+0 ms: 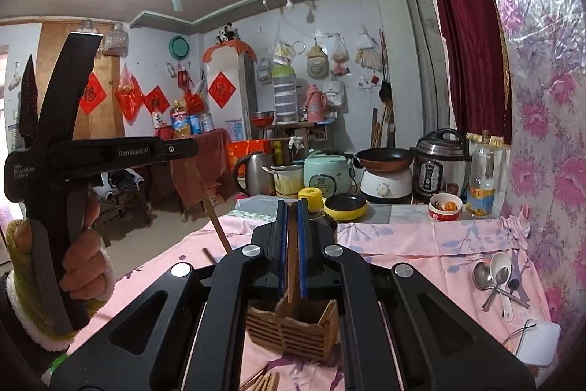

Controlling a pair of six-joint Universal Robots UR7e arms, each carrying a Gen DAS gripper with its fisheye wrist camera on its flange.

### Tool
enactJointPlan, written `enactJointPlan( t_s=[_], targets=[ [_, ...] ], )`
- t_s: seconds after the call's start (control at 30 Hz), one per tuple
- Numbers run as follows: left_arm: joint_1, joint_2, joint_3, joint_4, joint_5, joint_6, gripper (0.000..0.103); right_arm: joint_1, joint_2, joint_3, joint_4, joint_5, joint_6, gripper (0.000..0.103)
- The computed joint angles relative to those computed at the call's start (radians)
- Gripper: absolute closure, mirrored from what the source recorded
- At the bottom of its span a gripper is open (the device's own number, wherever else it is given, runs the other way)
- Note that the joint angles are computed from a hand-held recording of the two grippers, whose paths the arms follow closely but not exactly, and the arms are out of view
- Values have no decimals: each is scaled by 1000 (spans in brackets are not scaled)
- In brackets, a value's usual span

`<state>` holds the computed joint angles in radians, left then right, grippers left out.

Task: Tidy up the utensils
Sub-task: 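Open the right tool into the holder while the left tool releases its chopstick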

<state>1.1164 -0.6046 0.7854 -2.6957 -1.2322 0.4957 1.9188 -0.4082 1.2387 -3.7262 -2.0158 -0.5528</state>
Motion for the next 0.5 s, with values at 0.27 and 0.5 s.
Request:
enactJointPlan(
  t_s=[0.27, 0.5],
  targets=[
    [48, 64, -29, 14, 38, -10, 48, -47, 43, -66, 119, -34, 78, 91],
    [64, -12, 80, -62, 73, -15, 37, -25, 18, -17, 23, -38, 38, 84]
  ],
)
